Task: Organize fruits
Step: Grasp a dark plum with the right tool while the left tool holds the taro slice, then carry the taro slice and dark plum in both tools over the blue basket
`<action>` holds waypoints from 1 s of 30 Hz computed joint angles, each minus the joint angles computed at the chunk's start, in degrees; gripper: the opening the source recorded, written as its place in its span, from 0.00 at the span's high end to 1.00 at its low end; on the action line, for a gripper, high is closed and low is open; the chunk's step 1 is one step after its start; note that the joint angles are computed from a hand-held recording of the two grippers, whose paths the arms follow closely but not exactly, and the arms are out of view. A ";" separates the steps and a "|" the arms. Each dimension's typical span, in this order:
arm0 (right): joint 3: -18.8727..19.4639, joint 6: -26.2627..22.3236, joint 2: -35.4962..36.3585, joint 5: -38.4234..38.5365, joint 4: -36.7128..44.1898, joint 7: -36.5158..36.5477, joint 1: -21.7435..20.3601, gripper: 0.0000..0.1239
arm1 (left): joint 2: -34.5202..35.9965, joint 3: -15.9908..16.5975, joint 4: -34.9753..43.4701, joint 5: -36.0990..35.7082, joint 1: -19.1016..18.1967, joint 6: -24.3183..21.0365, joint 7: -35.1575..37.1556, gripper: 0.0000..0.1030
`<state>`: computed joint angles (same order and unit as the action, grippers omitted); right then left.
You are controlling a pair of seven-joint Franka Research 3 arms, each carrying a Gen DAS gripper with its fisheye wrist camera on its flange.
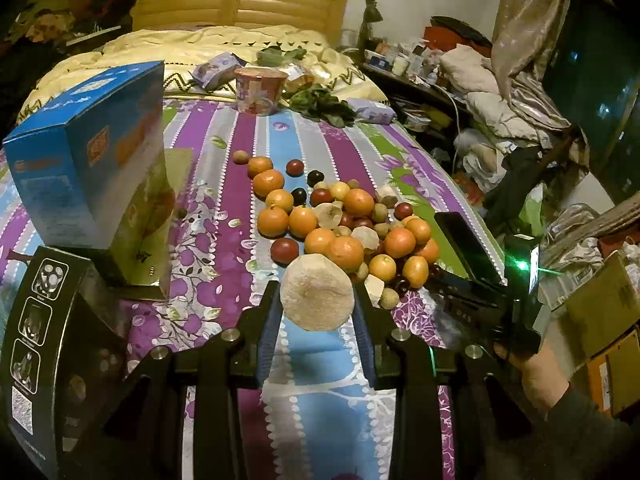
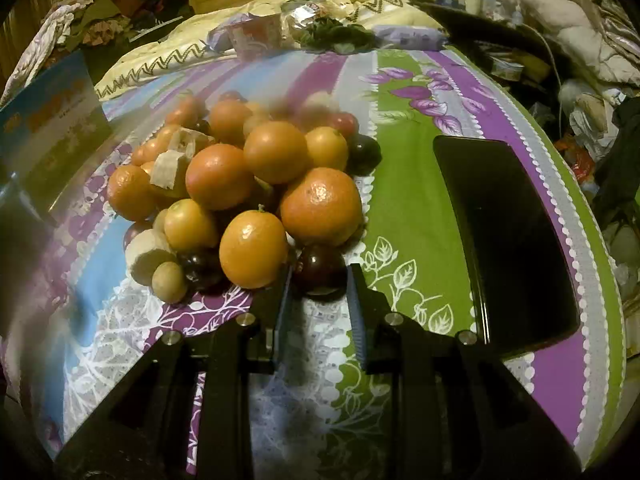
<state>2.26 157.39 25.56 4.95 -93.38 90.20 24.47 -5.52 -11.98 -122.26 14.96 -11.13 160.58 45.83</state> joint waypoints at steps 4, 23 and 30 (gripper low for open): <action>-4.09 2.78 -1.85 -5.42 -2.40 6.42 3.89 0.79 | -0.07 -0.07 0.20 0.91 0.20 -0.05 -0.60 0.66; 1.11 -2.24 -4.50 -18.80 10.84 20.54 12.10 0.79 | -19.71 0.27 -10.70 12.00 7.67 -6.22 -12.25 0.66; 2.49 -4.20 0.22 -16.20 20.07 15.49 15.92 0.79 | -30.99 2.42 -17.11 11.05 11.77 -9.33 -12.63 0.66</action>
<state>4.75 153.19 25.77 -11.26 -73.31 105.69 40.39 -36.51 -9.56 -139.37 26.01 0.64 151.25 33.20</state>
